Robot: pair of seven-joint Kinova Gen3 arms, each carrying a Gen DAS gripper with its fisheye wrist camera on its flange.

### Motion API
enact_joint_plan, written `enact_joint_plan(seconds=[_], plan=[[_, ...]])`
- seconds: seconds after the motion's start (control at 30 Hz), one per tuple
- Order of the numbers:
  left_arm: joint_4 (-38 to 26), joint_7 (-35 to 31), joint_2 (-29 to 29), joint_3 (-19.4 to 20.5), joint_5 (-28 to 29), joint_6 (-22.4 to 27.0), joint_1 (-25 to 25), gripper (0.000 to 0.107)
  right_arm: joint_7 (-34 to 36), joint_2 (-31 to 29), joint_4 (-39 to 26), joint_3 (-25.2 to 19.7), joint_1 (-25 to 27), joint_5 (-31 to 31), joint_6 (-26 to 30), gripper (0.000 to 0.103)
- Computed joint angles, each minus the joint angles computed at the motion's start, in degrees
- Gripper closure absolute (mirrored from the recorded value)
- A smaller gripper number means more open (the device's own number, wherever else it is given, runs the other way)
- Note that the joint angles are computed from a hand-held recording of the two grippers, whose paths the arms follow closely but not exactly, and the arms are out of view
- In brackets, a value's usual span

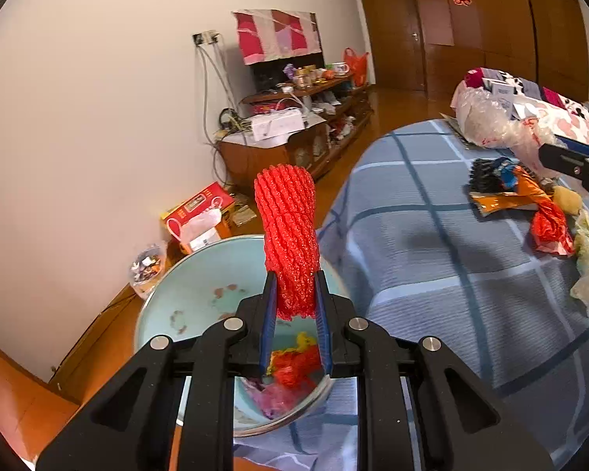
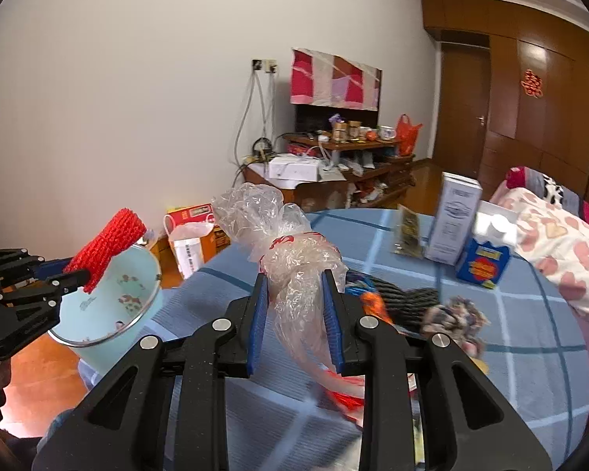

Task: Collect trash
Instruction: 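Carry the red mesh bag over the bucket with the left tool while the right tool carries the clear bag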

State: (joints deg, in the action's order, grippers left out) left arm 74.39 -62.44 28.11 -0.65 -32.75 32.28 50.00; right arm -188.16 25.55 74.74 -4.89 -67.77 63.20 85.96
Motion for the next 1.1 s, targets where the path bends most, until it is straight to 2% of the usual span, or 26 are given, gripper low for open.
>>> enact_joint_plan(seconds=[0.43, 1.1], plan=[[4.3, 4.8, -2.1, -2.2, -2.9, -0.7, -1.0, 0.089, 5.6, 3.7, -4.7, 2.4, 1.4, -0.3, -6.7, 0.075], [5.8, 8.3, -2.8, -1.3, -5.3, 0.8, -4.0, 0.089, 13.1, 7.4, -10.4, 6.0, 1.7, -3.7, -12.9, 0.075]])
